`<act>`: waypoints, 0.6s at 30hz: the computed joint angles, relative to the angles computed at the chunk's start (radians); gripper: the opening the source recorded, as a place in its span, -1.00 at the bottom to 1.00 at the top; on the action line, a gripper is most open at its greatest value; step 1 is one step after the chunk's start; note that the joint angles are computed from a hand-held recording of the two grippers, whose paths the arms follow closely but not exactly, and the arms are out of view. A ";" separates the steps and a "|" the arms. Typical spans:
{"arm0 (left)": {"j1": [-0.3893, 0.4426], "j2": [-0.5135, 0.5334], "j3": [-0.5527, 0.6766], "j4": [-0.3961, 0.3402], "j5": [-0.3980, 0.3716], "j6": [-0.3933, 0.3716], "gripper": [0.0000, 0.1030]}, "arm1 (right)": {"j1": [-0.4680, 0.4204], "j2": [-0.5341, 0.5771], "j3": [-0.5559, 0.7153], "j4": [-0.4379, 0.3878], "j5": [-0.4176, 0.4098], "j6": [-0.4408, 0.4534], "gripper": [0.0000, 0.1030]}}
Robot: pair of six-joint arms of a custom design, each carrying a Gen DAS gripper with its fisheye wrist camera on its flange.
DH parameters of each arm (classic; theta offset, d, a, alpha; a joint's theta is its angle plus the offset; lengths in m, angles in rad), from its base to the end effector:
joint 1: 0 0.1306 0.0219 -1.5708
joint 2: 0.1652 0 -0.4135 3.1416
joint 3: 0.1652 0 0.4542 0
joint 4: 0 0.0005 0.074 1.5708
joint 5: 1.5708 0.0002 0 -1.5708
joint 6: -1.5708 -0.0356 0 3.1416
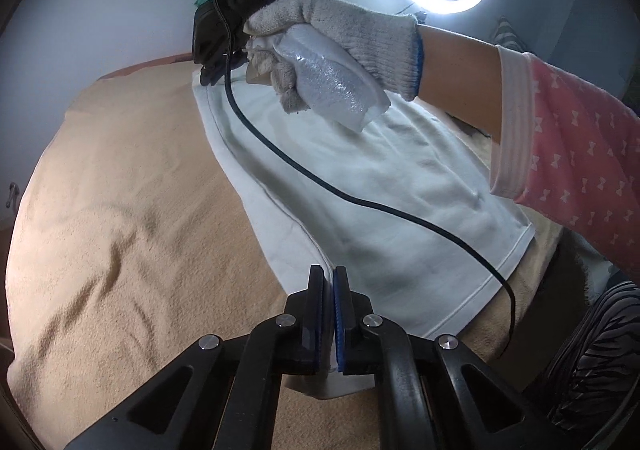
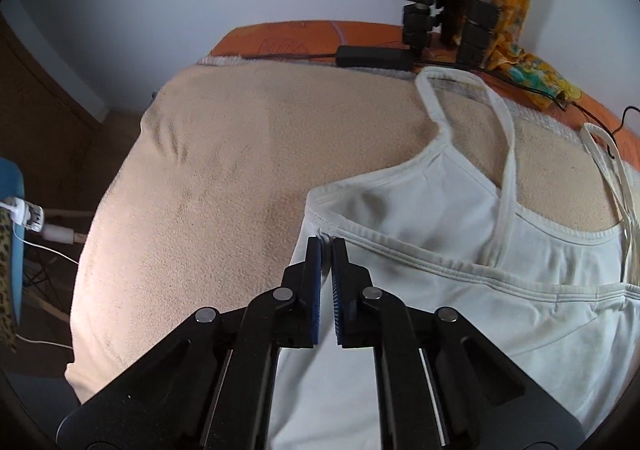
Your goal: Fold small clothes
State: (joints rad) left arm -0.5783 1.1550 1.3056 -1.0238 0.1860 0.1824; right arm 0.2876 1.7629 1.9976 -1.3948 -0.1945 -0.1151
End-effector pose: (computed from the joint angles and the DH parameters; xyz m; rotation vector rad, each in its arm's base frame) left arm 0.3631 -0.2455 0.5157 0.5758 2.4388 -0.5550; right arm 0.6230 0.1909 0.5237 -0.2929 2.7385 0.3779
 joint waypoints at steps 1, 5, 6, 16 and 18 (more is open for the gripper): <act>-0.002 0.001 0.002 -0.001 0.005 -0.010 -0.98 | -0.009 -0.007 -0.006 0.006 -0.009 0.001 -0.91; -0.035 0.026 0.036 -0.010 0.004 -0.053 -0.98 | -0.051 -0.043 -0.028 0.028 -0.032 0.016 -0.92; -0.042 0.033 0.045 -0.013 0.004 -0.062 -0.98 | -0.063 -0.052 -0.032 0.030 -0.038 0.018 -0.92; -0.115 0.123 0.138 -0.055 0.019 -0.129 -0.98 | -0.166 -0.108 -0.092 0.032 -0.010 0.068 -0.92; -0.123 0.139 0.150 -0.063 0.020 -0.133 -0.98 | -0.182 -0.110 -0.110 0.036 -0.006 0.064 -0.92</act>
